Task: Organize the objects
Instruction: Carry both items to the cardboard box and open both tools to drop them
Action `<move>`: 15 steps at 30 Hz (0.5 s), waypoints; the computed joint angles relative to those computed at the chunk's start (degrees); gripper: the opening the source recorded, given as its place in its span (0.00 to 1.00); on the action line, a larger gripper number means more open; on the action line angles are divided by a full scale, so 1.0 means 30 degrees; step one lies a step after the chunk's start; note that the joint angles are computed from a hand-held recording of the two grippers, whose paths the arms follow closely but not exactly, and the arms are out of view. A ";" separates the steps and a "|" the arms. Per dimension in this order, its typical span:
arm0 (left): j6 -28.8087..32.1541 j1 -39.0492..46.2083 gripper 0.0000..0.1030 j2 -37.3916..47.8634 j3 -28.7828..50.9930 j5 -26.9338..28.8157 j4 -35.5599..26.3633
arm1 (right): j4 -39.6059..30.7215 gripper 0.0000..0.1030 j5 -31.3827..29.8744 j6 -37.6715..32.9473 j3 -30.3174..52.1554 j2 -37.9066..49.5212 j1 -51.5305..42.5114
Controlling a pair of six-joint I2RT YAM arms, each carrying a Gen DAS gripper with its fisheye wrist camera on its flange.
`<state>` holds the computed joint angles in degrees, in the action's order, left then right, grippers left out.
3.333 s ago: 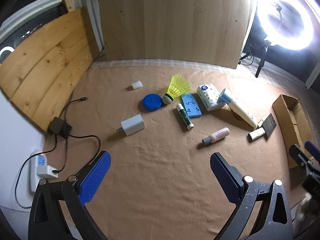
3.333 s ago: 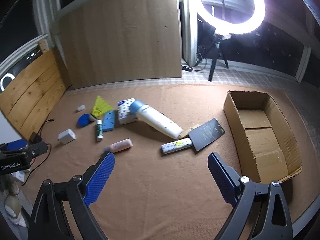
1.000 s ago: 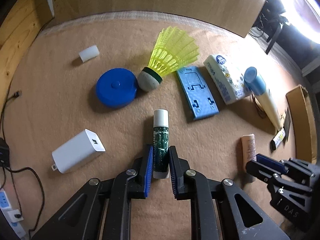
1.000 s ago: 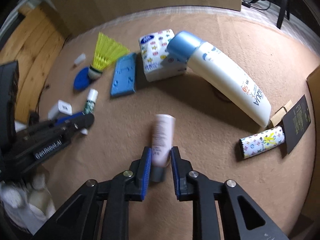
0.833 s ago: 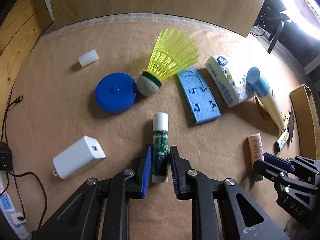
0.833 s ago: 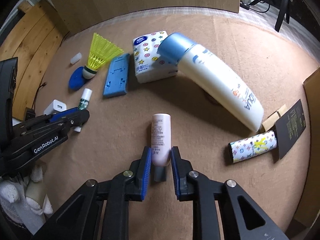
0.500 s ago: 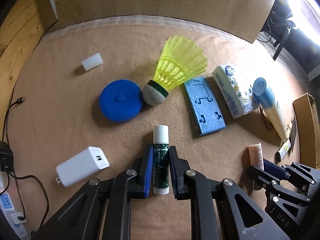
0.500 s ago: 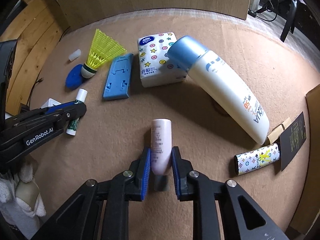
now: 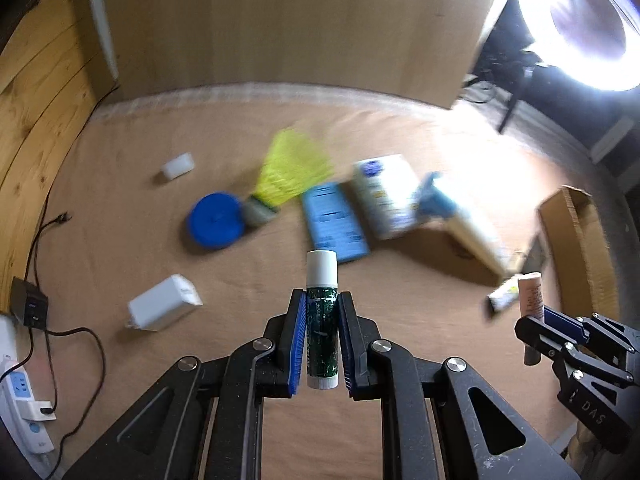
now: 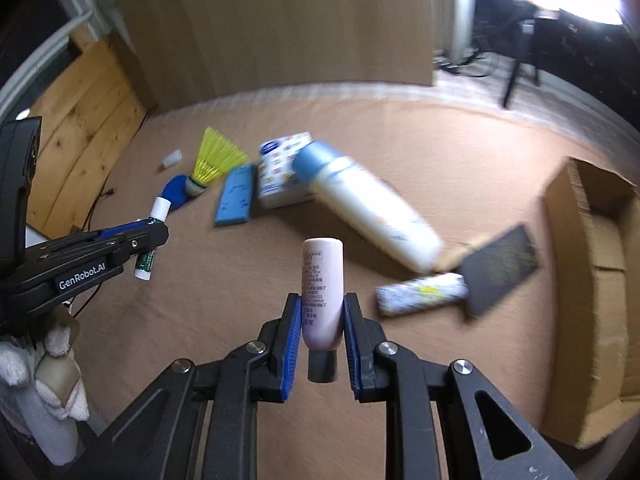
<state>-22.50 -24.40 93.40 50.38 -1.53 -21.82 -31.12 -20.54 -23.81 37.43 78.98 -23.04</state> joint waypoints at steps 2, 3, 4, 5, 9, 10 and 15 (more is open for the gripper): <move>-0.0910 -0.1735 0.16 -0.0287 0.0783 -0.0429 -0.0619 | -0.1128 0.18 -0.0551 -0.1588 0.0529 -0.0332 -0.2266; -0.1352 -0.2562 0.16 -0.0199 0.1442 -0.0640 -0.1022 | -0.1543 0.18 -0.0771 -0.2316 0.0807 -0.0376 -0.3319; -0.1603 -0.3287 0.16 -0.0021 0.2093 -0.0754 -0.1287 | -0.2055 0.18 -0.1013 -0.3144 0.1237 -0.0343 -0.4543; -0.1988 -0.4196 0.16 0.0133 0.2672 -0.0977 -0.1508 | -0.2449 0.18 -0.1234 -0.3804 0.1633 -0.0265 -0.5588; -0.2859 -0.7383 0.16 0.2663 0.7067 -0.1543 -0.2553 | -0.3798 0.18 -0.1937 -0.6259 0.3805 0.0838 -0.9377; -0.2784 -0.7692 0.16 0.3543 0.8135 -0.1554 -0.2649 | -0.4081 0.18 -0.2084 -0.6866 0.4380 0.1251 -1.0266; -0.2873 -0.9916 0.16 0.7298 1.3966 -0.1965 -0.4214 | -0.4693 0.18 -0.2392 -0.8455 0.6822 0.3519 -1.3158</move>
<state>-31.12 -54.14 115.30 92.28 -7.43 -34.46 -45.20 -27.72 -49.17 57.89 89.54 -62.51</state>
